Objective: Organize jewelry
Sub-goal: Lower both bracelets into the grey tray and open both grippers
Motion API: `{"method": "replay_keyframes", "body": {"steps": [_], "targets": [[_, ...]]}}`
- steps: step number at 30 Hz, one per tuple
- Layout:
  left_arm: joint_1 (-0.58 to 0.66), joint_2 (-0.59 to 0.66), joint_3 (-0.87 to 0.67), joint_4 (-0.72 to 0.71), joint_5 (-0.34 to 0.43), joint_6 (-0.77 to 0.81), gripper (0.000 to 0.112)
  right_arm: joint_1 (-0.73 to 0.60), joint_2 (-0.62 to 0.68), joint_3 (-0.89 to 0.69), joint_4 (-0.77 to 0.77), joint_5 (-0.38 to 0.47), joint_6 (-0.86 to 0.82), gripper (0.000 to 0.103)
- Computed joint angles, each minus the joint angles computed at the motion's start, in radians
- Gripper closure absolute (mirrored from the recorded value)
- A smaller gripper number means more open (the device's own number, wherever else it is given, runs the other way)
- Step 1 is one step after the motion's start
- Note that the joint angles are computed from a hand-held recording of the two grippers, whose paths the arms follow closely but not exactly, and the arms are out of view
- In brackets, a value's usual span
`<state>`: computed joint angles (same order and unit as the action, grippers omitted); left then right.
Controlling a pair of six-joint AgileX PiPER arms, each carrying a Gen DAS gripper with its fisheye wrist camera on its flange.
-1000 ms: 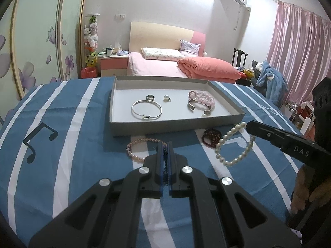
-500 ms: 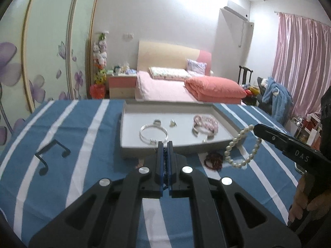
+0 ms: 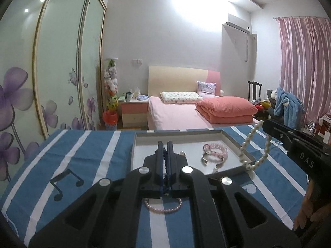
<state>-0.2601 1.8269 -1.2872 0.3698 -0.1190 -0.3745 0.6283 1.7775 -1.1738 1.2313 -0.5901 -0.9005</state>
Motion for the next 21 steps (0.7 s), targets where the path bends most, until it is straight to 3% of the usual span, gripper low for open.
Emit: {"method": "replay_keyframes", "body": {"steps": [3, 9, 12, 17, 21], "targets": [[-0.01, 0.005, -0.014, -0.195, -0.003, 0.193, 0.108, -0.002, 0.01, -0.014, -0.013, -0.016, 0.006, 0.093], [-0.03, 0.026, -0.054, -0.449, -0.007, 0.442, 0.108, -0.013, 0.035, -0.043, -0.026, -0.034, 0.013, 0.093], [-0.037, 0.041, -0.076, -0.498, -0.008, 0.491, 0.108, -0.021, 0.044, -0.054, -0.033, -0.035, 0.013, 0.093], [-0.034, 0.073, -0.124, -0.459, 0.013, 0.451, 0.108, -0.033, 0.062, -0.071, -0.038, -0.032, 0.014, 0.093], [-0.036, 0.097, -0.156, -0.534, 0.03, 0.526, 0.108, -0.038, 0.079, -0.094, -0.013, -0.025, -0.008, 0.093]]}}
